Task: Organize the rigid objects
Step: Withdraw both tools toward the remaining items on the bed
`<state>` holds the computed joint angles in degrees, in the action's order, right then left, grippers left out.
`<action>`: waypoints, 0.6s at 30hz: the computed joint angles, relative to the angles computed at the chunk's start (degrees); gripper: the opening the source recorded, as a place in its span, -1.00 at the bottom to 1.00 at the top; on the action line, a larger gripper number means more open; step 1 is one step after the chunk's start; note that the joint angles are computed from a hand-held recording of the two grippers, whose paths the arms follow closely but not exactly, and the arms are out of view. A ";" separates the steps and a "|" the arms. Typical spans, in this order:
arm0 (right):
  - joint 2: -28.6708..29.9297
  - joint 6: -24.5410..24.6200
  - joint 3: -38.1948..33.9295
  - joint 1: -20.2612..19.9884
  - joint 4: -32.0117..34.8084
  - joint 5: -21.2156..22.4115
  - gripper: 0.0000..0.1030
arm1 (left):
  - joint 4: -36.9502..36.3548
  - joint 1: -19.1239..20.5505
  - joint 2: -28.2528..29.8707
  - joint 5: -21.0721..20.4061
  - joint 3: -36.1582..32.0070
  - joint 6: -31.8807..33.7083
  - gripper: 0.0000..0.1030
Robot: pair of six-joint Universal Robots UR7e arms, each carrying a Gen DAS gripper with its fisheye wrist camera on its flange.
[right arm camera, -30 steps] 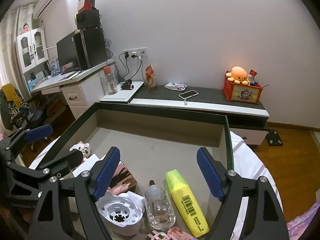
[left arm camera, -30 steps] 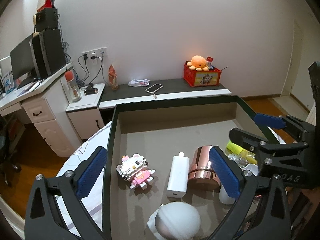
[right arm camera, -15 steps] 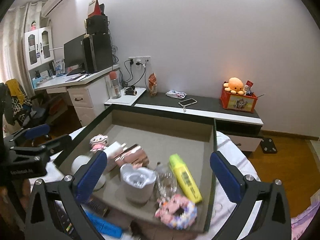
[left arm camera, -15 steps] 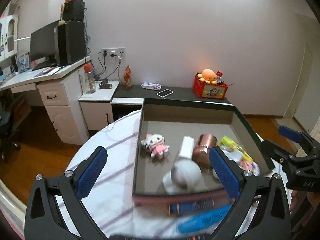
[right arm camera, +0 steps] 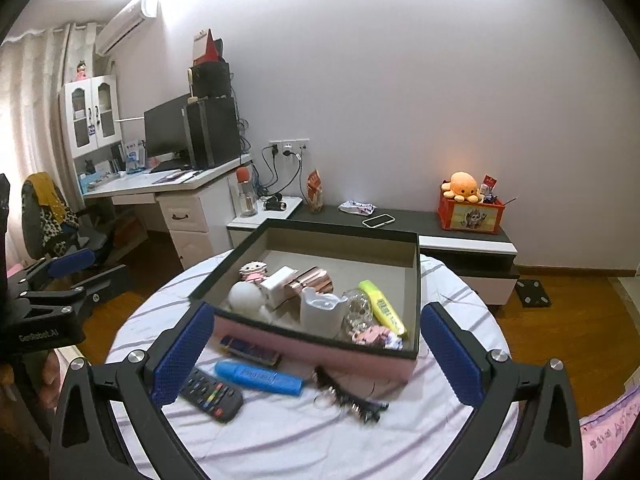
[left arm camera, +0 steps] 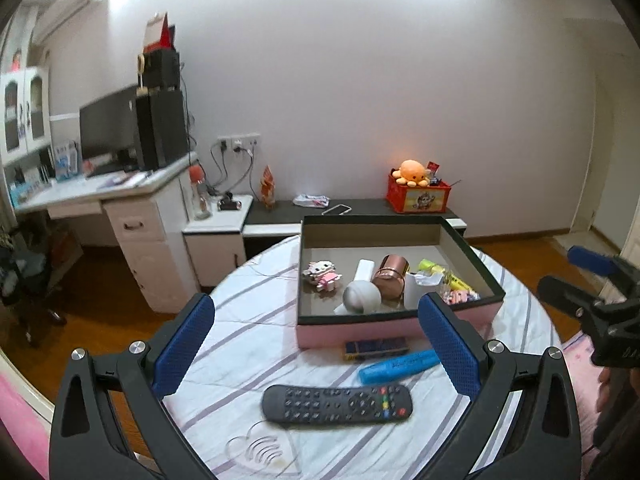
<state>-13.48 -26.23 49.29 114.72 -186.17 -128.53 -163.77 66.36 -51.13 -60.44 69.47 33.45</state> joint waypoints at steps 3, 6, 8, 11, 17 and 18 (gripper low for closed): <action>-1.24 -0.08 3.04 0.80 -2.30 -0.76 1.00 | -1.33 -0.44 -2.33 -0.41 3.15 -0.35 1.00; -2.11 -0.14 5.18 1.56 -3.75 -1.40 1.00 | -2.15 -0.83 -3.86 -0.22 5.23 -0.06 1.00; -2.48 -0.38 6.45 2.03 -4.97 -1.86 1.00 | -2.00 -1.07 -4.98 -0.05 6.65 0.10 1.00; -3.46 0.19 8.78 2.36 -5.88 -2.10 1.00 | -2.15 -1.45 -6.02 0.70 8.26 0.22 1.00; -4.78 1.63 11.80 2.23 -6.17 -3.23 1.00 | -0.71 -1.81 -6.30 2.80 9.54 0.21 1.00; -5.07 2.02 12.40 2.14 -6.17 -3.40 1.00 | -0.12 -1.76 -6.17 2.83 9.55 0.11 1.00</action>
<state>-18.55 -24.21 61.69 116.86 -192.34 -131.93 -163.89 64.60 -57.30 -57.61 79.02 33.56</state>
